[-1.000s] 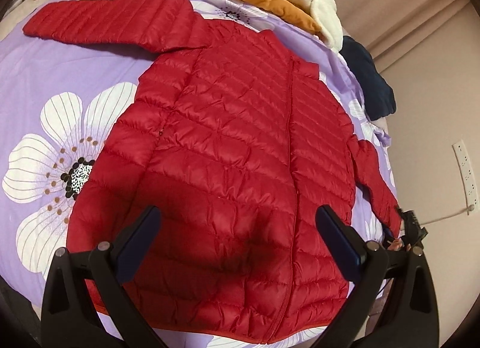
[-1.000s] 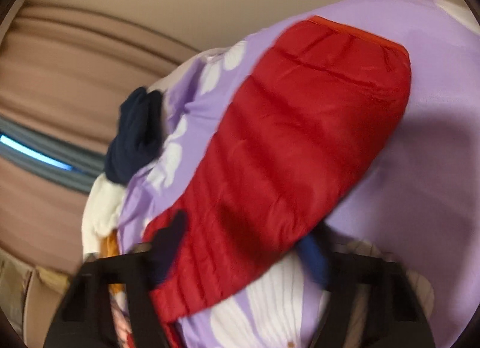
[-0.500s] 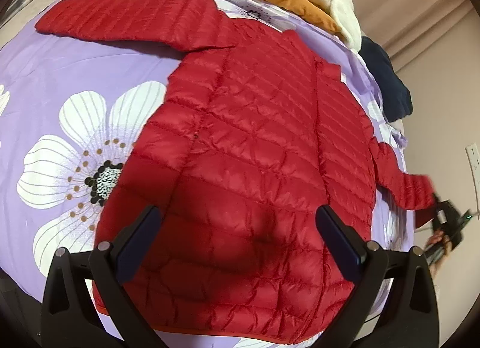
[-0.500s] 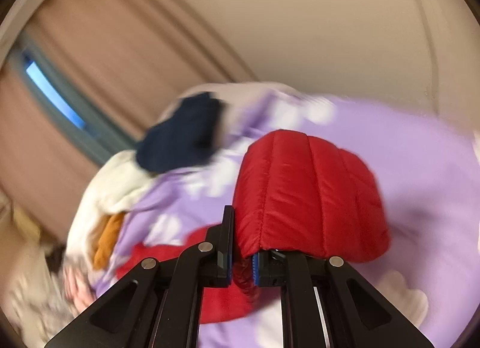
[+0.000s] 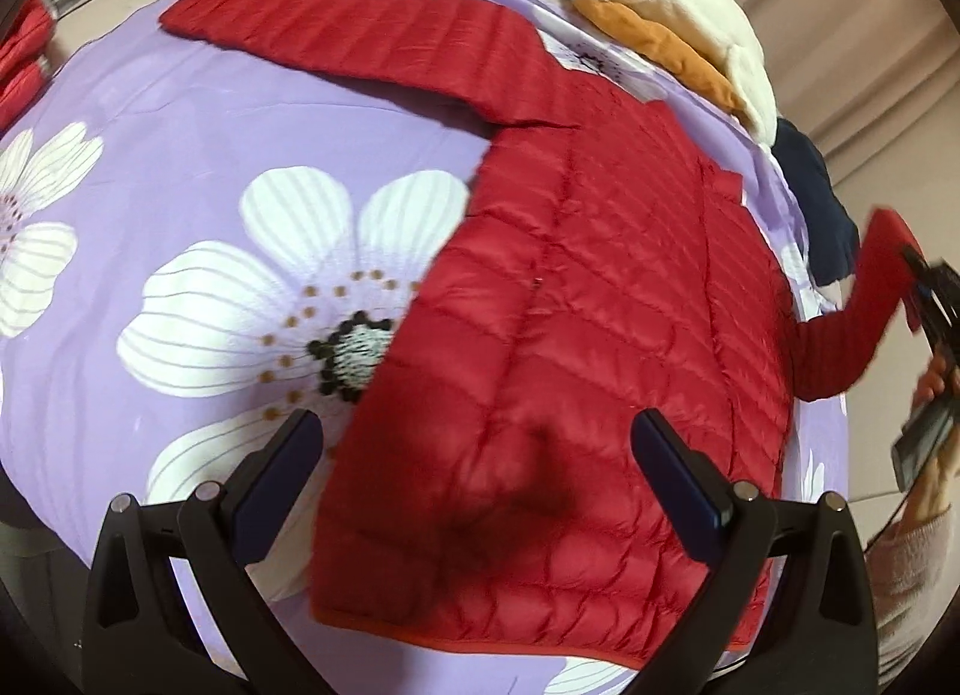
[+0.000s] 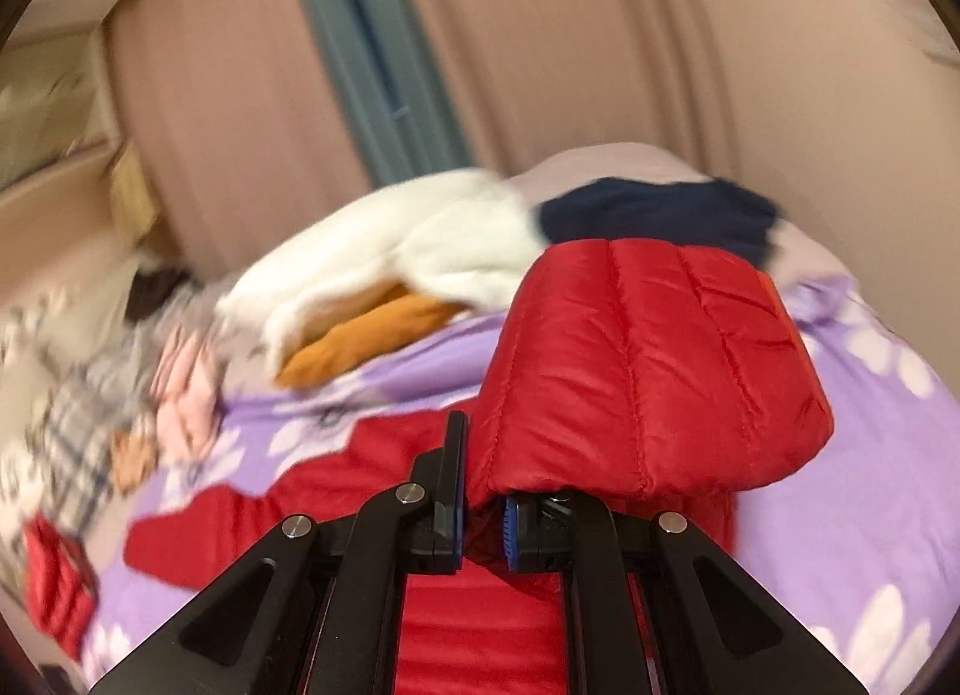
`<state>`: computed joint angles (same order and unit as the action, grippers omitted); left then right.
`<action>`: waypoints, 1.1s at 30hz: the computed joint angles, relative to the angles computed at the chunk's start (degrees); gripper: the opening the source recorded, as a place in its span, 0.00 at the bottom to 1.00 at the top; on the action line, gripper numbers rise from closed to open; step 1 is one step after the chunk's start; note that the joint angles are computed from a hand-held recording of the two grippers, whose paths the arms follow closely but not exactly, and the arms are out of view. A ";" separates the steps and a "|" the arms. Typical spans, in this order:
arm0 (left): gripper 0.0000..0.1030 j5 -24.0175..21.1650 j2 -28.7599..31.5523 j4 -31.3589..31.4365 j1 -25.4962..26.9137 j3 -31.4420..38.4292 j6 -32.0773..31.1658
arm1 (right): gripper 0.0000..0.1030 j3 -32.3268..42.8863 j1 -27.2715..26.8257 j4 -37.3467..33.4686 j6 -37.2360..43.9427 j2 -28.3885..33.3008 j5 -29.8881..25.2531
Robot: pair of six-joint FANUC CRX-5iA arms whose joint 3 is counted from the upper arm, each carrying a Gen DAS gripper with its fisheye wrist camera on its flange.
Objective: Fold large clothes
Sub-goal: 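Lift the sleeve and fold it across the jacket back, then open the right tool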
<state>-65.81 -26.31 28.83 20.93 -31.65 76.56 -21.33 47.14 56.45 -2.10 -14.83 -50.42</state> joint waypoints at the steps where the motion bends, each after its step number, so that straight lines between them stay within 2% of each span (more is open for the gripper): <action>1: 1.00 -0.35 -0.48 0.26 0.85 -0.31 -0.18 | 0.11 1.21 -0.49 -1.28 2.35 1.82 1.62; 4: 1.00 -1.06 -2.20 1.18 3.37 -1.42 -1.00 | 0.11 6.11 -0.63 -5.34 9.02 7.97 3.86; 6: 1.00 -1.41 -3.49 1.82 4.96 -2.25 -1.88 | 0.11 9.22 -2.52 -9.48 15.06 12.39 5.88; 11: 1.00 -2.07 -4.89 2.71 7.43 -3.45 -4.14 | 0.11 13.90 -0.66 -16.45 24.52 18.95 3.46; 17: 1.00 -1.92 -4.67 3.72 8.51 -4.07 -5.15 | 0.11 18.11 -0.22 -20.38 28.29 24.71 0.21; 22: 1.00 -1.73 -4.03 3.35 8.00 -4.24 -5.42 | 0.11 19.99 -0.47 -21.61 31.23 27.59 -0.48; 26: 1.00 -1.55 -3.30 3.04 7.72 -4.27 -4.82 | 0.11 22.04 0.03 -24.16 34.22 30.32 1.01; 30: 1.00 -1.54 -2.89 3.05 7.89 -4.25 -4.84 | 0.12 24.29 0.67 -24.56 36.97 32.87 -0.69; 31: 1.00 -1.57 -2.90 3.05 8.02 -4.31 -4.92 | 0.13 24.80 0.64 -25.20 37.53 33.15 -1.16; 32: 1.00 -1.63 -2.87 3.03 8.14 -4.32 -4.92 | 0.18 25.66 0.50 -26.64 38.61 33.47 -1.82; 33: 1.00 -1.70 -2.86 3.00 8.22 -4.35 -4.87 | 0.28 26.35 0.34 -28.12 39.57 33.59 -2.29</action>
<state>-67.51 -29.17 31.82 29.16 -36.00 71.69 5.02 47.48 28.33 37.47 18.76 -52.72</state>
